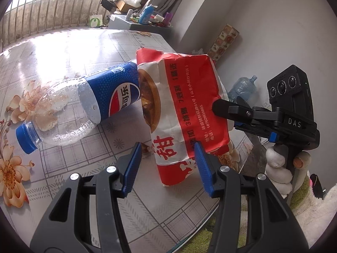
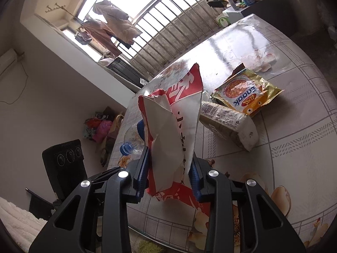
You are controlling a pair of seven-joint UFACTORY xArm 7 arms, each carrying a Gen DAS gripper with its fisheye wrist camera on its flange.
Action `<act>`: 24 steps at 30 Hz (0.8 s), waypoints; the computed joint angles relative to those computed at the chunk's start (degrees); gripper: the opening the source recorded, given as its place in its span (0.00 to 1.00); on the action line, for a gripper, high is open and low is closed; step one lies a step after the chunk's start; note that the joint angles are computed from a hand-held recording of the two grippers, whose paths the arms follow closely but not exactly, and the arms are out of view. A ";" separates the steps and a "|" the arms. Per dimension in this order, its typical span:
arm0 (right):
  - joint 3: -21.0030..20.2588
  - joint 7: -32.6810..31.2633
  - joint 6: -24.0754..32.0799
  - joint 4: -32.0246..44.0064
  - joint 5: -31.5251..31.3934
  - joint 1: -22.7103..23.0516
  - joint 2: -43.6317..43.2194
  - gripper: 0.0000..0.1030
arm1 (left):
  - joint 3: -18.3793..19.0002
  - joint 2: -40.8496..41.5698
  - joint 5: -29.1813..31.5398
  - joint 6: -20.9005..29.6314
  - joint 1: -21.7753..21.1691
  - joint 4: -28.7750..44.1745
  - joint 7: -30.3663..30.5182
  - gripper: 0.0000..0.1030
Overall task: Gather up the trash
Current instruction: 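Hold the red bag up with the right gripper while the left grasps the gold box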
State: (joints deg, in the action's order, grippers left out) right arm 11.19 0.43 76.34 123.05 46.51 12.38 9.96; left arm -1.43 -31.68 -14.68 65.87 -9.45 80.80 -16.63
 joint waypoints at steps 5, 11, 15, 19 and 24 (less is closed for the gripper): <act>-1.35 -1.05 2.30 2.69 -5.05 -0.56 -1.96 0.33 | 0.26 1.40 -2.16 -0.31 -1.56 1.11 1.29 0.46; -2.47 -0.46 4.66 -0.07 -4.42 -1.88 -3.87 0.34 | -0.61 2.96 -1.92 -0.64 -1.30 0.10 0.22 0.46; -2.28 -0.22 4.10 -1.88 -0.97 -1.79 -3.83 0.34 | 0.09 3.69 -2.49 -0.32 -1.25 0.63 0.22 0.46; -1.46 0.47 2.54 -2.51 -6.78 1.06 -3.93 0.36 | -0.13 4.33 -2.07 -0.44 -1.22 1.21 0.97 0.45; -2.16 0.58 0.71 -2.69 -6.95 0.90 -4.59 0.32 | 0.09 4.22 -2.68 -0.34 -1.43 1.69 1.43 0.45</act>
State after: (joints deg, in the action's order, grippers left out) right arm 9.03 1.01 77.05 120.36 39.56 13.28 5.38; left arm -1.34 -27.45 -17.36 65.54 -10.88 82.49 -15.20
